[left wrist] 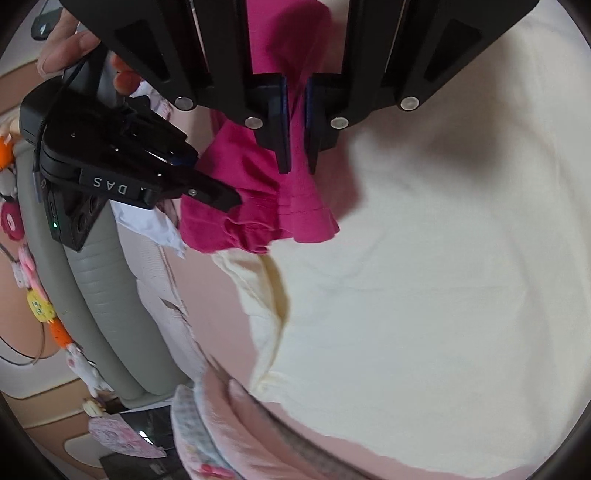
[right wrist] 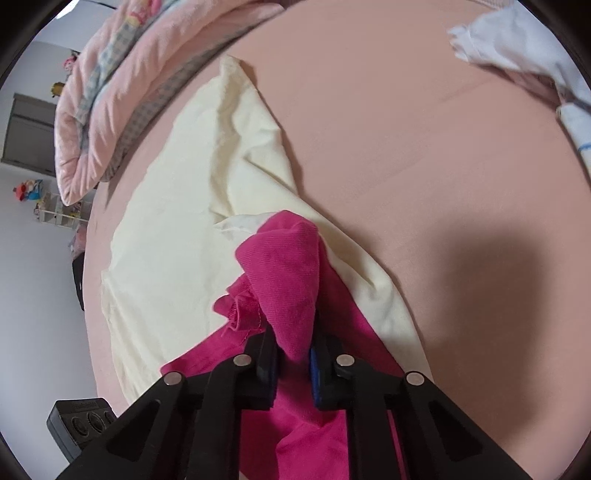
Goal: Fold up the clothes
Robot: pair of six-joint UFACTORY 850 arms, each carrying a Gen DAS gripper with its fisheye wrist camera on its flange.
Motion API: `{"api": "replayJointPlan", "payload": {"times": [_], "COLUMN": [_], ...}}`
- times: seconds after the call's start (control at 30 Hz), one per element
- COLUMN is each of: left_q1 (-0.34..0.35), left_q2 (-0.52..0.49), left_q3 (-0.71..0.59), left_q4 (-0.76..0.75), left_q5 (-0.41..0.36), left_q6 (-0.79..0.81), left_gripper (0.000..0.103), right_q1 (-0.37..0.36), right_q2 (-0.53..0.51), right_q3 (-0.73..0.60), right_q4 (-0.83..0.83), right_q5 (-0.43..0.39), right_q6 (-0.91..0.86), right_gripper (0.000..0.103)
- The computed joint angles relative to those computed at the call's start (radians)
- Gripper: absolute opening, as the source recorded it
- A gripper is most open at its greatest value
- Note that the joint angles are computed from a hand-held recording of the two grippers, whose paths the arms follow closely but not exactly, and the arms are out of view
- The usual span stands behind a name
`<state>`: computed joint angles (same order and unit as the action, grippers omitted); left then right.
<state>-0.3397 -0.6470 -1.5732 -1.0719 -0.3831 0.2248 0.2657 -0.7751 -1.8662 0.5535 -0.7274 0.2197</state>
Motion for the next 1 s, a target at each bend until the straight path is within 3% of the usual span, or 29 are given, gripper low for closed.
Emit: {"api": "replayJointPlan", "payload": {"times": [0.3,0.47,0.73,1.0], "left_q1": [0.018,0.026,0.033,0.044], "left_q2": [0.066,0.119,0.185,0.246], "left_q3": [0.070,0.128,0.206,0.300], "left_q4": [-0.196,-0.362,-0.415,-0.539], "left_q5": [0.014,0.025,0.055,0.059], "left_q6": [0.153,0.302,0.339,0.446], "left_gripper": [0.004,0.004,0.004,0.004], "right_q1": [-0.009,0.010,0.073,0.101], "right_q2": [0.063,0.031,-0.170,-0.162], "right_q3": [0.066,0.003,-0.346,-0.325], "right_q4": [0.110,0.167,0.074,-0.007], "right_q5": [0.012,-0.030,-0.195,-0.274], "right_q6": [-0.139,-0.226,-0.182,-0.252], "right_gripper": [0.010,0.010,0.010,0.011]}}
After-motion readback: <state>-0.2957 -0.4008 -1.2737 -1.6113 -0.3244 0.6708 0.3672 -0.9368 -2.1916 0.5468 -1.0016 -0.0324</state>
